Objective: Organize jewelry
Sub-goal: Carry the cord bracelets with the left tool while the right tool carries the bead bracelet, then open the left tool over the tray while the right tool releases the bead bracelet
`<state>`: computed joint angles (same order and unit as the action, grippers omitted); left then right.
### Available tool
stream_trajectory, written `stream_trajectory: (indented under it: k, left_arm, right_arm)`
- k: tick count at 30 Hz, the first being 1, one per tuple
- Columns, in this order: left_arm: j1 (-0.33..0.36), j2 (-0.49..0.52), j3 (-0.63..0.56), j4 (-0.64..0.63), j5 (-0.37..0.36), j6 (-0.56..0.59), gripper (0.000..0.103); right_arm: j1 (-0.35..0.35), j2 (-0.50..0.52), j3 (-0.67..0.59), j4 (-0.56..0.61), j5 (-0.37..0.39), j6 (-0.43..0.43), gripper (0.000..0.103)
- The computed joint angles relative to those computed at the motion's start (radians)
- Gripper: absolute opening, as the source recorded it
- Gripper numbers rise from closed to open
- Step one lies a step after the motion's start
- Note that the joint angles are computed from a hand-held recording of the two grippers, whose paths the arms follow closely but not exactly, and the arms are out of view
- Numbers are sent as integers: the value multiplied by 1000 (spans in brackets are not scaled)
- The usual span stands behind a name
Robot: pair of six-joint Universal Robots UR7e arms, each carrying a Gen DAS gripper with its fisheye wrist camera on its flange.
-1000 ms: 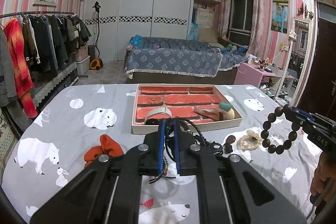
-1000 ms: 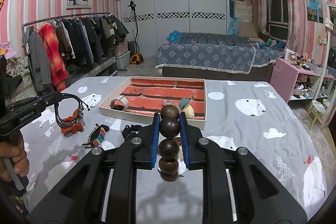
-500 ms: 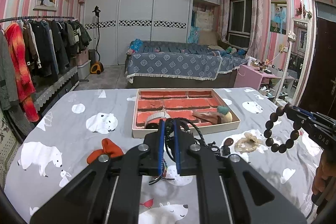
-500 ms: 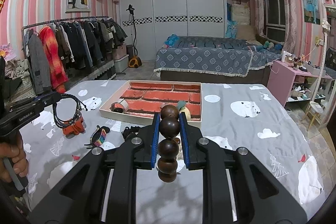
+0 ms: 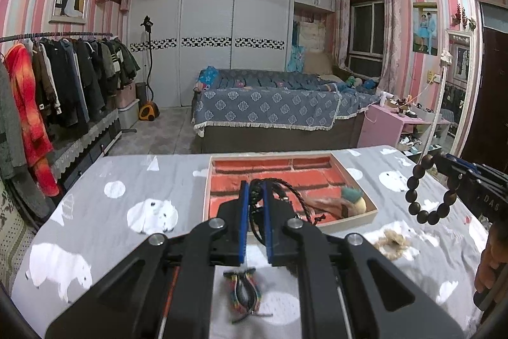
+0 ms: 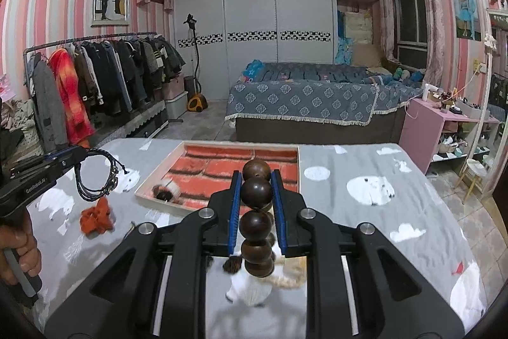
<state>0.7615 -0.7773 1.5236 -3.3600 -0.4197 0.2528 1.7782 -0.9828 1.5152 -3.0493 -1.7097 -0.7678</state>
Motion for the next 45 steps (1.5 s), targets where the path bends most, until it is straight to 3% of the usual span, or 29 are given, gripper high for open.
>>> stream_trajectory:
  k: [5,11,15,20,24,30,33,40,41,43,44,45]
  left_arm:
    - [37,40,-107,10,-34,48,9]
    - [88,96,-250,128,-68,27,9]
    - [129,153,-367,255,-70,-9,9]
    - [180,254,-527,310,-67,13,9]
    - [230,310,-637,453,-83,-87,9]
    - [281,343,-714,672,-96,-263,9]
    - [298,333,-711,779,-126,-346,9]
    - [308,328,-708,854,-131,-401,10]
    - [309,326,-709,862,-132,-404,12]
    - [308,318,-699,876,-137,-412,30]
    - [306,307,-683,873,-144,-421,45]
    - [303,289,-651,840,-157,-421,53]
  right_arm:
    - [21,73,-120,35,-6,0,19]
    - [35,171,-281,134,4,14,19]
    - [40,263,-420,218,-22,36,19]
    - [29,420,-641,310,-54,53,20]
    - [12,536,-810,370,-73,87,20]
    - [5,722,-1124,573,-200,124,20]
    - [0,750,-1170,620,-230,143,20]
    - [-6,761,-1168,602,-260,110,20]
    - [-6,757,-1157,593,-261,108,21]
    - [-10,747,-1147,594,-252,115,36]
    - [-12,746,-1157,604,-241,122,46]
    - [-14,733,-1143,602,-224,133,48]
